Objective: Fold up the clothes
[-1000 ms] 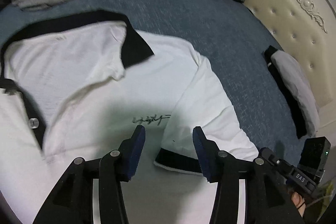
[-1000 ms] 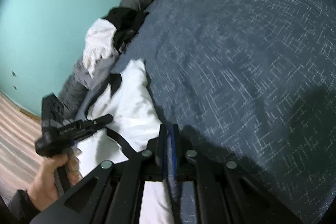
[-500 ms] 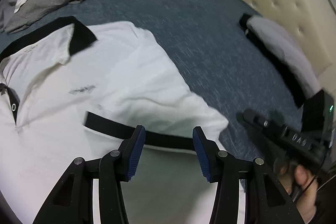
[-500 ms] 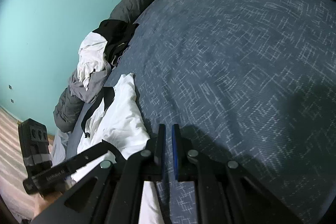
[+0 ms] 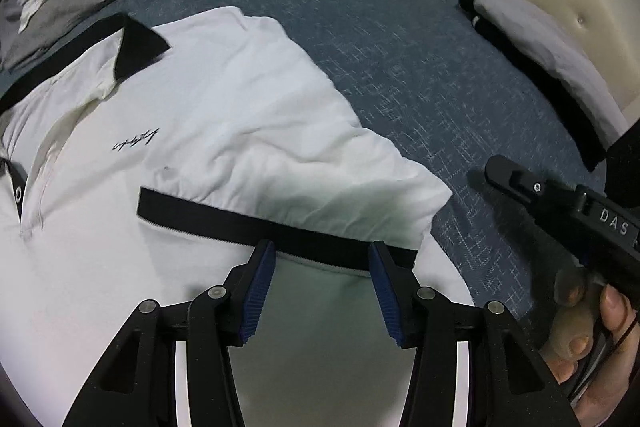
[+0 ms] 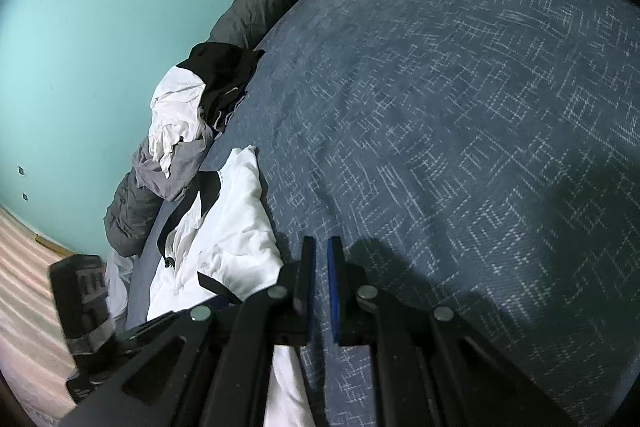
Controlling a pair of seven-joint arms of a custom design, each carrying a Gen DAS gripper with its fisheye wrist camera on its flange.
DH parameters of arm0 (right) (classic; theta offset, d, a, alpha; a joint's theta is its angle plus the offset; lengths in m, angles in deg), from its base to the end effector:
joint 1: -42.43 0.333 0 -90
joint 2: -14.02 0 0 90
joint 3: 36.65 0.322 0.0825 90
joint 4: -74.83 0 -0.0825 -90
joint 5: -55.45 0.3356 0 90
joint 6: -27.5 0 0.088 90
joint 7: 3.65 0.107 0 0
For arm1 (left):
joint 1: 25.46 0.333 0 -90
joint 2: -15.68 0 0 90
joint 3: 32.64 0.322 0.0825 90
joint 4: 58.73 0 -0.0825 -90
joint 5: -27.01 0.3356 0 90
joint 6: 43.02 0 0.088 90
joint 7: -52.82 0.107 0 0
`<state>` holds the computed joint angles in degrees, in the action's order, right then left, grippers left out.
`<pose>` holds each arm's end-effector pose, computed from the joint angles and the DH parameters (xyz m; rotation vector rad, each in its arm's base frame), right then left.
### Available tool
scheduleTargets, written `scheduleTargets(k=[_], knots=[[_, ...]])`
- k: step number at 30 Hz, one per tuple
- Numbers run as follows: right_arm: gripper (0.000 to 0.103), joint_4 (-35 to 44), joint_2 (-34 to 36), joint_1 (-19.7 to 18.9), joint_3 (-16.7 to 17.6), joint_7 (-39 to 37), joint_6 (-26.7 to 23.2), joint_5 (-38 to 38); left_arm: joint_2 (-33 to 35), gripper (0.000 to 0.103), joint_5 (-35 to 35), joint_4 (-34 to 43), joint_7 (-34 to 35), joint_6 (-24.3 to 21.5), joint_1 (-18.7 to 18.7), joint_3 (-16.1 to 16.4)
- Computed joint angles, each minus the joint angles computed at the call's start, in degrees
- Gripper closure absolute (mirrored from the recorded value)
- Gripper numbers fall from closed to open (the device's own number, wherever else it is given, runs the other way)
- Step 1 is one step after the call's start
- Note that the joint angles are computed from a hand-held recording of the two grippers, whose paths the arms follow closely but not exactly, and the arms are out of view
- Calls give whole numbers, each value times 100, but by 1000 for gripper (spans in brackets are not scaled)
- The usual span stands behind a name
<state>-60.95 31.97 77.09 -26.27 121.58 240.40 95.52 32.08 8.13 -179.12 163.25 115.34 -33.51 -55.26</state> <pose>0.4235 0.2958 0.3542 -0.9679 1.9709 -0.0912 0.5110 -0.2723 0.3722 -1.4509 2.6593 -0.7303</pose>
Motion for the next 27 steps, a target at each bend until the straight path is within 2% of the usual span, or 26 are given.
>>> scheduleTargets(k=[2,4,6,7,9,11,12,13,15,17,19,21,24,26,27], knots=[[97,46,4,70,-50,-124,-31,103,-255,51,-476,-224,290,48,250,-156],[97,67,-9,110,-69,-208,-45,174,-573,50,-959,-489,630,80,408,-142],[97,102,-45,215,-114,-385,-59,362,-892,46,-1521,-725,990,17,555,-16],[97,112,-66,247,-116,-451,-46,423,-1037,40,-1838,-822,1162,-64,635,78],[96,185,-111,411,-153,-725,10,693,-1365,39,-2219,-1109,1362,-210,763,378],[81,315,-127,593,-170,-1058,62,1059,-1653,39,-2424,-1359,1461,-368,873,740],[65,397,-130,662,-168,-1240,37,1223,-1770,39,-2425,-1467,1482,-421,927,931],[57,492,-128,723,-167,-1440,-36,1377,-1829,37,-2391,-1537,1471,-420,961,1101],[56,721,-116,909,-217,-1958,-186,1831,-1970,33,-2347,-1684,1563,-368,1044,1461],[50,1064,-73,1208,-340,-2832,-315,2697,-2092,32,-2380,-1790,1705,-304,1106,1812],[38,1338,-25,1320,-314,-3464,-376,3372,-2121,31,-2451,-1801,1825,-302,1218,2132],[38,1653,54,1386,-227,-4092,-337,4074,-2073,31,-2500,-1712,1872,-423,1398,2382],[35,2277,272,1365,53,-5099,-125,5037,-1918,29,-2582,-1521,1917,-538,1709,2583],[33,2503,370,1301,264,-5346,-27,5194,-1790,22,-2723,-1385,2020,-578,1899,2628],[32,2595,407,1266,370,-5468,3,5243,-1725,22,-2780,-1315,2066,-581,1999,2639]])
